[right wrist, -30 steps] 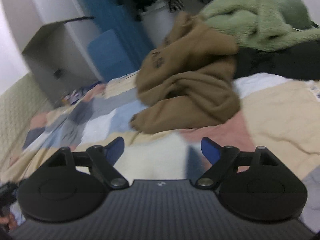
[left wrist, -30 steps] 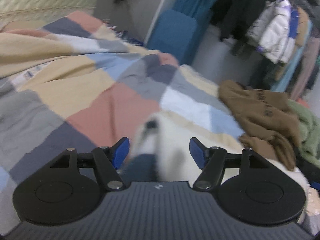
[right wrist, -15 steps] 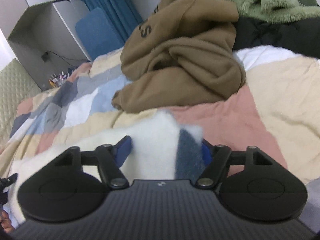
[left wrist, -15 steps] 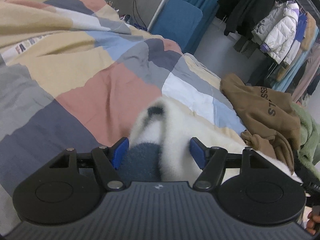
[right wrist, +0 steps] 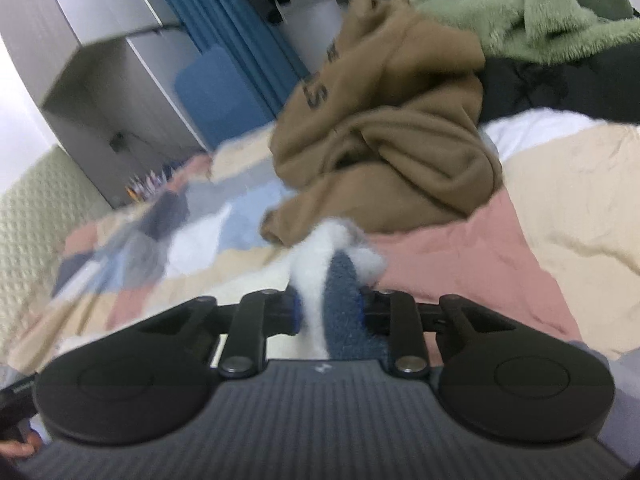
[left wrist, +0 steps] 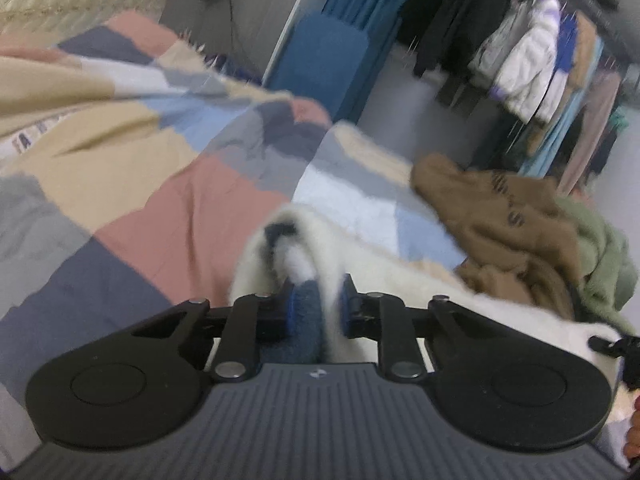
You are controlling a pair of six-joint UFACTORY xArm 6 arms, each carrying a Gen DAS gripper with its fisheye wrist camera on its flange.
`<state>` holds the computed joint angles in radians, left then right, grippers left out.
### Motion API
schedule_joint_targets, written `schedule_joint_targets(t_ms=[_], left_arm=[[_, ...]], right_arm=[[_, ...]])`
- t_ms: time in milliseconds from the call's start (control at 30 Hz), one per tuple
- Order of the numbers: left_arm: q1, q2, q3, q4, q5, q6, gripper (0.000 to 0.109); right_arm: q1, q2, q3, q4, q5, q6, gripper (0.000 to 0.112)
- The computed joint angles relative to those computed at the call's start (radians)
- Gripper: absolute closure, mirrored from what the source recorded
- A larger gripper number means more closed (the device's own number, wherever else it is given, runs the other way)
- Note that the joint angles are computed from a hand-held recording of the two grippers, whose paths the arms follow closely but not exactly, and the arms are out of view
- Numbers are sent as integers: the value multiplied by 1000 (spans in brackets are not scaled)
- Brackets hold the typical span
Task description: Fold large clothes
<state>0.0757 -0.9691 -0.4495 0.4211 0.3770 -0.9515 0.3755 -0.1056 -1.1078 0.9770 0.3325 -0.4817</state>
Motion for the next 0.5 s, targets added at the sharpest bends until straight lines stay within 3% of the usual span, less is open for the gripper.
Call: schedule_joint_targets(t_ms=[167, 267, 367, 500], left_arm=[[43, -4, 6, 128, -78, -126, 86], [29, 56, -21, 224, -29, -188, 86], [32, 102, -25, 155, 2, -151, 84], [60, 96, -4, 36, -30, -88, 82]], right_arm=[[26, 31, -50, 102, -74, -147, 86], [34, 82, -91, 109, -98, -184, 86], [26, 144, -120, 25, -89, -118, 86], [11, 181, -126, -92, -49, 27, 85]])
